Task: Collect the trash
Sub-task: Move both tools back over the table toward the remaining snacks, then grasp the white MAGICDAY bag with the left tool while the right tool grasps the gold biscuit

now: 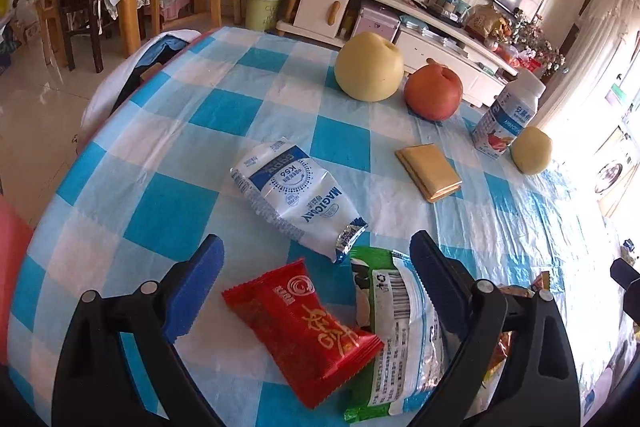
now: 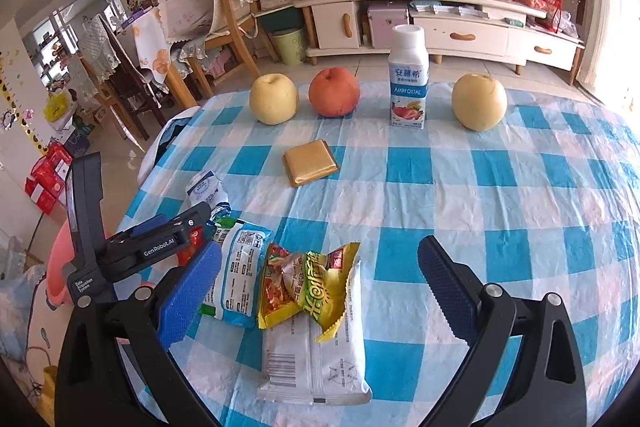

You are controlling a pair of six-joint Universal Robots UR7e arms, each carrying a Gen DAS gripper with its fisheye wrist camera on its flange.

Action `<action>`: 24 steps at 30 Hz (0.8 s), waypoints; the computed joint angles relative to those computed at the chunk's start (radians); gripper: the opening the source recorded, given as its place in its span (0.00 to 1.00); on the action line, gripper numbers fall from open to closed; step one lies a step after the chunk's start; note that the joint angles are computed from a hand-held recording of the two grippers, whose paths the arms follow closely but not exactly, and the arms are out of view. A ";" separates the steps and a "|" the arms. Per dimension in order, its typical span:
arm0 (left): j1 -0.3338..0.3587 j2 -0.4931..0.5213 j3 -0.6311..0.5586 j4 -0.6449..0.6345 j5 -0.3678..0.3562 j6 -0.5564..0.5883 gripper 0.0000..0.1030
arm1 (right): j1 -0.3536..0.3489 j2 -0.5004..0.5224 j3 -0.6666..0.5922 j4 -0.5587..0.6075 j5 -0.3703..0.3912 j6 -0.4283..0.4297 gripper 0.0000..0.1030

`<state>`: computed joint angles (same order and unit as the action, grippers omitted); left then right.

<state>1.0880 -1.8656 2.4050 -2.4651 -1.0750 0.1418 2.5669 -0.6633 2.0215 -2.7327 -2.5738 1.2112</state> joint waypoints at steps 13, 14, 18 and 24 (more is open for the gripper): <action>0.008 0.182 -0.070 -0.028 0.080 -0.086 0.92 | -0.201 0.046 -0.031 -0.143 0.050 -0.271 0.94; 0.007 0.189 -0.071 -0.038 0.091 -0.087 0.92 | -0.213 0.051 -0.035 -0.163 0.057 -0.291 0.94; 0.019 0.205 -0.083 -0.021 0.096 -0.099 0.91 | -0.252 0.086 -0.085 -0.178 0.062 -0.400 0.94; 0.009 0.207 -0.075 -0.041 0.126 -0.075 0.76 | -0.291 0.139 -0.159 -0.155 0.047 -0.503 0.94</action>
